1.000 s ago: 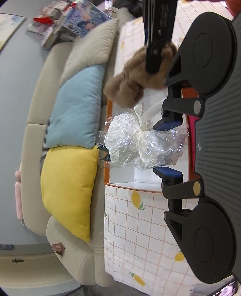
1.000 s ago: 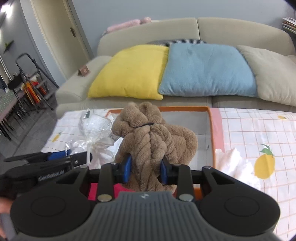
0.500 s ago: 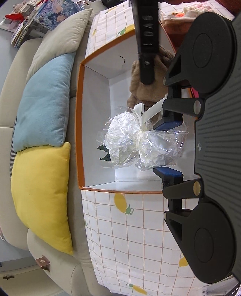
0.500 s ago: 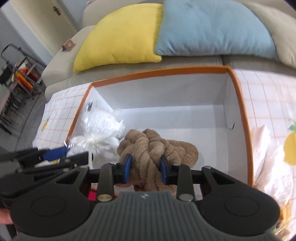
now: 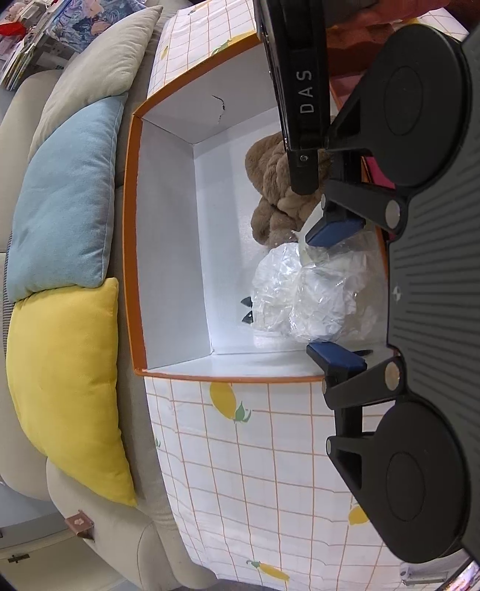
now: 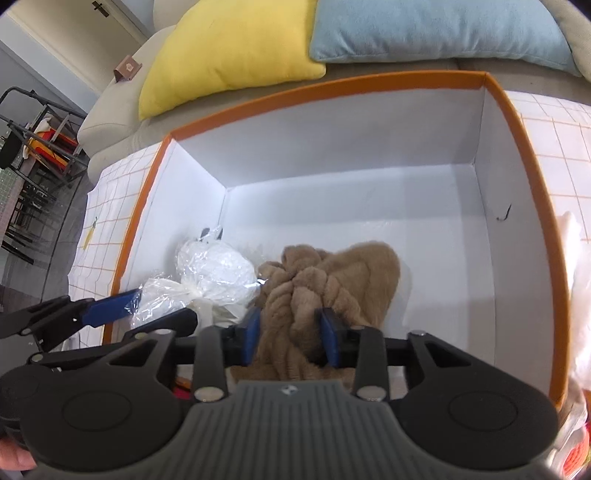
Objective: Organize soft objects
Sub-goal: 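Carry the white bundle and brown plush into the orange box and release both, then move both tools back toward the pink cloth and white mesh bag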
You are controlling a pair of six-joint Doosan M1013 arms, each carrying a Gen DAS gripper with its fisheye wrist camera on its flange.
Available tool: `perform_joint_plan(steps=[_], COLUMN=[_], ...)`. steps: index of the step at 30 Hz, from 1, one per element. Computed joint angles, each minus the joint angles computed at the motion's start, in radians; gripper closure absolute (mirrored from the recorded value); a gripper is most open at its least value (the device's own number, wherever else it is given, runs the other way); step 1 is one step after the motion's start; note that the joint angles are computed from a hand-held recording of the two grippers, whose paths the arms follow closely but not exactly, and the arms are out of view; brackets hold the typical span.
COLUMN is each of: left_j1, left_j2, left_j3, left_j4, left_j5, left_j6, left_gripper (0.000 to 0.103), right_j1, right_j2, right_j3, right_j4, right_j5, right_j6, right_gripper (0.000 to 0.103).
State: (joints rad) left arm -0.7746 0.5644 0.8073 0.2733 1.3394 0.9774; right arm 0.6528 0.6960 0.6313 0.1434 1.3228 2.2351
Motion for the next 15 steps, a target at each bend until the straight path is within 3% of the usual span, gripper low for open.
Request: perform_joint_plan(steps=[2, 7, 15], left_j1=[-0.004, -0.036, -0.109], left_j2=[-0.017, -0.085, -0.208], left_j3=[0.021, 0.123, 0.293], left_j4=[0.001, 0.097, 0.289], left_j5=[-0.032, -0.177, -0.398], left_j6=[-0.012, -0.103, -0.325], left_gripper=[0.023, 0.02, 0.019], right_j1=[0.003, 0.031, 0.108], right_j2=[-0.008, -0.072, -0.265], right_j3=[0.006, 0.072, 0.347], right_j4=[-0.021, -0.166, -0.475], right_j5=[-0.003, -0.069, -0.29], right_j6=[0.008, 0.014, 0.063], right_gripper=[0.059, 0.052, 0.046])
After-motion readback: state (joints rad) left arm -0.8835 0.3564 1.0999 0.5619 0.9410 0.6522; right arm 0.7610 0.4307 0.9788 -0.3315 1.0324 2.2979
